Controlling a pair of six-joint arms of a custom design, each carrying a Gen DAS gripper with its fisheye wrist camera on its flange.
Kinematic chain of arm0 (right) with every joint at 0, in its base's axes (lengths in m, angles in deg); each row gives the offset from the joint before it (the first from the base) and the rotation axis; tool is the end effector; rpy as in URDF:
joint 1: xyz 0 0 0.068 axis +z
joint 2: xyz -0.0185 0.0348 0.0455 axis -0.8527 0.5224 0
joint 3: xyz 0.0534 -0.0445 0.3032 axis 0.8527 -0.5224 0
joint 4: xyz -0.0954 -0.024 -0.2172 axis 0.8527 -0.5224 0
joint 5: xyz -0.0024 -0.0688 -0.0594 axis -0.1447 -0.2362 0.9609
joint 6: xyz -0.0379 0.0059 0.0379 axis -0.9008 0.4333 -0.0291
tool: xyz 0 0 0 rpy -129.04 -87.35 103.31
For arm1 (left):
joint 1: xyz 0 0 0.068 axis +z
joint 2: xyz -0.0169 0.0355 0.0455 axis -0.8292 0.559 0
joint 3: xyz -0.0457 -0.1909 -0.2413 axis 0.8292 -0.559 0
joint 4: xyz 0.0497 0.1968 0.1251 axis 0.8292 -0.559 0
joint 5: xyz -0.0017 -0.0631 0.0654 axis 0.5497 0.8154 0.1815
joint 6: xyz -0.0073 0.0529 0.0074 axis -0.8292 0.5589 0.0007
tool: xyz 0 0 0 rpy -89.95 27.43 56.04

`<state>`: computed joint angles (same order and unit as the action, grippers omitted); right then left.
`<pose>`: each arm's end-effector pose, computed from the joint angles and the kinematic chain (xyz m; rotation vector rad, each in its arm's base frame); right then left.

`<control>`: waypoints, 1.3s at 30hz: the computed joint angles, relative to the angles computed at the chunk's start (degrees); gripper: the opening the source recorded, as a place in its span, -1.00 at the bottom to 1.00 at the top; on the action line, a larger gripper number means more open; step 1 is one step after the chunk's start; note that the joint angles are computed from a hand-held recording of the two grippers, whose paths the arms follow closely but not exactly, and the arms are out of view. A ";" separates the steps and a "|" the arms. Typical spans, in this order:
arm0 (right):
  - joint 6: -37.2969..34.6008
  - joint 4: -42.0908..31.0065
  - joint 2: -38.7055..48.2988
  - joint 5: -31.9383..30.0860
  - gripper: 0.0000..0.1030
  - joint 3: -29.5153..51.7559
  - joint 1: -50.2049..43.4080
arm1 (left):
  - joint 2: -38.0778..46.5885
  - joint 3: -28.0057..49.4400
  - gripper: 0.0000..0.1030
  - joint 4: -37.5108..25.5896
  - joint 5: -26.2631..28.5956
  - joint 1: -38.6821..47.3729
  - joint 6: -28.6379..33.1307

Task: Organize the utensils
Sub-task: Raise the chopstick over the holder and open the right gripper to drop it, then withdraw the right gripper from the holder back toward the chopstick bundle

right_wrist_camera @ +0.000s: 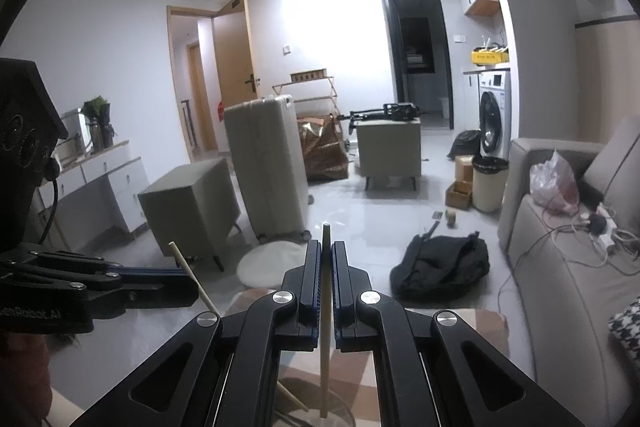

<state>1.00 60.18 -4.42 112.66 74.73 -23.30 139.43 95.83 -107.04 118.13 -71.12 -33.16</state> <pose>0.2405 0.1490 0.2613 0.0424 1.9460 0.1253 0.2802 -0.0931 0.2944 0.6310 2.3372 -0.6815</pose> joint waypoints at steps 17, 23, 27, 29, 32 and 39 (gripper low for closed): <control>2.11 5.84 4.39 -10.15 -0.64 -6.66 -3.94 | 6.00 3.89 -0.63 -6.60 3.66 -0.43 -0.43; 6.13 2.66 -1.05 -8.91 -0.18 -9.15 -2.97 | 2.98 1.51 0.04 -5.06 -0.95 -0.09 -2.34; 9.33 -1.35 -6.42 -4.97 0.08 -10.23 -1.10 | -1.13 -0.99 0.22 -4.49 -5.59 -0.47 -3.33; 11.55 -4.13 -8.86 -2.50 0.20 -10.28 0.67 | -2.83 -1.99 0.29 -4.35 -6.41 -0.21 -3.31; 13.48 -8.09 -11.71 1.49 0.33 -9.92 3.75 | -6.04 -3.28 0.34 -4.71 -7.73 0.31 -3.34; 18.52 -17.28 -16.24 10.69 0.55 -6.99 13.09 | -11.46 -6.89 0.53 -2.10 -11.95 0.65 -4.80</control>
